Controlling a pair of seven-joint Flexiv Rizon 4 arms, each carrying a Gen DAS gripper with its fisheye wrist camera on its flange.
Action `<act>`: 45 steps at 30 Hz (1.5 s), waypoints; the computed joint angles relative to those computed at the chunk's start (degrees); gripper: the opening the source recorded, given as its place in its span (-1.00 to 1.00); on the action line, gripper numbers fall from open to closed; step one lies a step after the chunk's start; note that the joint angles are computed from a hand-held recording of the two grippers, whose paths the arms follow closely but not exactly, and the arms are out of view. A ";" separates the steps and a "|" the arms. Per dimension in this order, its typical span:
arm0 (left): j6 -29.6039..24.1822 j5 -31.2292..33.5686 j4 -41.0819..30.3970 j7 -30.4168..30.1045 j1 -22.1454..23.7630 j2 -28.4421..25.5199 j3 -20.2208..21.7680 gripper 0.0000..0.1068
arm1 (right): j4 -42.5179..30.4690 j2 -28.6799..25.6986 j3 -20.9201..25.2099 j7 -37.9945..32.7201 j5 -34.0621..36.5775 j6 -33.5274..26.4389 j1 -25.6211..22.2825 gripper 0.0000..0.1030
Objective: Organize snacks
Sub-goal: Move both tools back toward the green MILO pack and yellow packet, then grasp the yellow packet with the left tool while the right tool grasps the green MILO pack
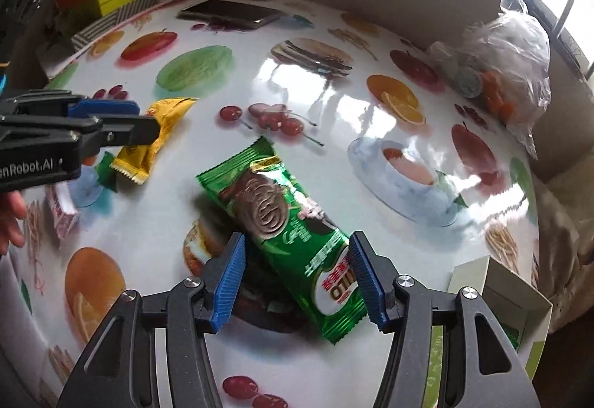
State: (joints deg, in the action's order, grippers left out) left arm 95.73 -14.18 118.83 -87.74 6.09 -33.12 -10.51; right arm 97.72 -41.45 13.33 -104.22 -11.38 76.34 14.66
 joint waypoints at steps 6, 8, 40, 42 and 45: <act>-1.32 -0.40 -1.26 0.11 -0.85 -0.59 1.00 -0.30 | -2.01 -1.01 -0.02 -0.65 -0.50 -2.07 0.34 0.15; -1.73 -0.39 -1.57 0.39 -0.94 -0.72 1.16 -0.30 | -3.42 -1.51 0.97 -0.99 0.43 -3.70 -0.27 0.15; -2.79 -0.97 -2.90 0.60 -3.90 -1.79 4.31 -0.55 | -6.65 -2.39 1.87 1.37 8.43 -6.36 -0.22 -0.24; -2.53 -0.84 -2.72 0.70 -3.60 -1.74 3.88 -0.55 | -6.37 -2.35 1.73 2.05 8.23 -5.86 -0.13 -0.24; -2.06 -0.72 -2.29 0.47 -3.84 -1.40 3.92 -0.55 | -5.92 -2.23 1.45 3.43 7.97 -5.18 0.07 -0.24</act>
